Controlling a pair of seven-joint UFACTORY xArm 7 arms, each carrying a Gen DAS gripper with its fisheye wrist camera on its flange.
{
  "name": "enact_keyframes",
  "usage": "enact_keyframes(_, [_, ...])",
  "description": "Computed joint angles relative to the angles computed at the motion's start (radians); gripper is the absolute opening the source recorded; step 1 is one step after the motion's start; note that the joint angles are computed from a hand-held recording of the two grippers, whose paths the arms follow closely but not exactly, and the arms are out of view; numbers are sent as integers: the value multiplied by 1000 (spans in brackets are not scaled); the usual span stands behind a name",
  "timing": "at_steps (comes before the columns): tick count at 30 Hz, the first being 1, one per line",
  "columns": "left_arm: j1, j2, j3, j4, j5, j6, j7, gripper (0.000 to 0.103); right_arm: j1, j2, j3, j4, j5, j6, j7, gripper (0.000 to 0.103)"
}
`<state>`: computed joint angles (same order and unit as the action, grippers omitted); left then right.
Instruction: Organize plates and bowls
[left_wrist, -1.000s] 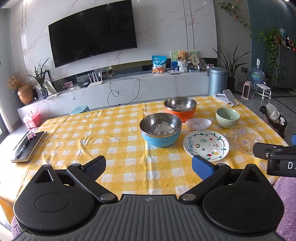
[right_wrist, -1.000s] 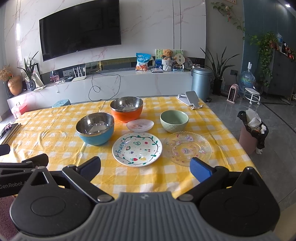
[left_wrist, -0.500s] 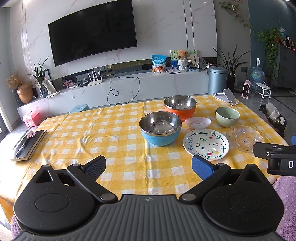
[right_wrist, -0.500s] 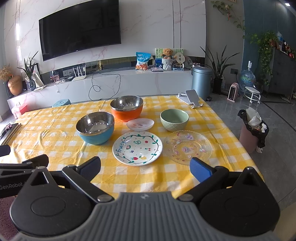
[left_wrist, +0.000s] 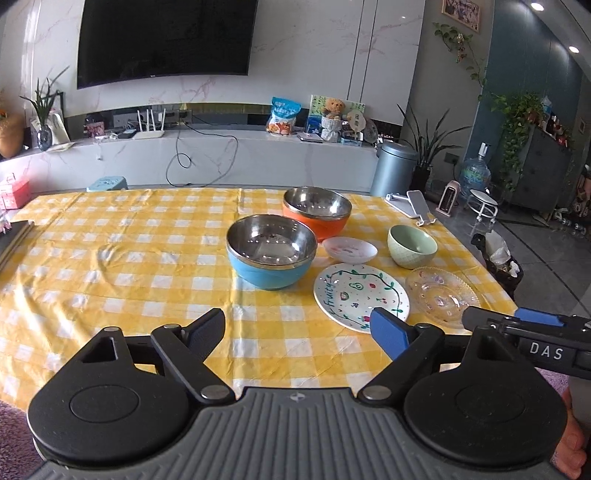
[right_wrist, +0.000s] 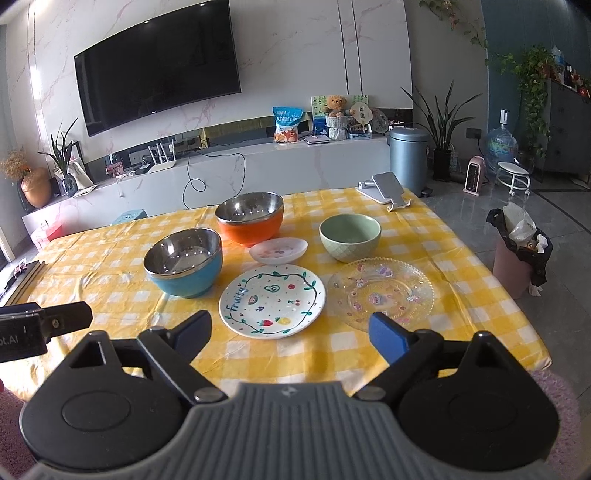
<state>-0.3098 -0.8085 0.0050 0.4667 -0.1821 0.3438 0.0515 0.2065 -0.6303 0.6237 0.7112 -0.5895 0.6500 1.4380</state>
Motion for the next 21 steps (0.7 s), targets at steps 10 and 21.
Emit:
enact_keyframes(10, [-13,197,42,82,-51,-82,20,68,-70,202,-44,31,-46,-204,10,58])
enact_keyframes(21, [72,536,46,364,-121,-30,-39,68,-9,615,-192,352,-134,-248,-21,40])
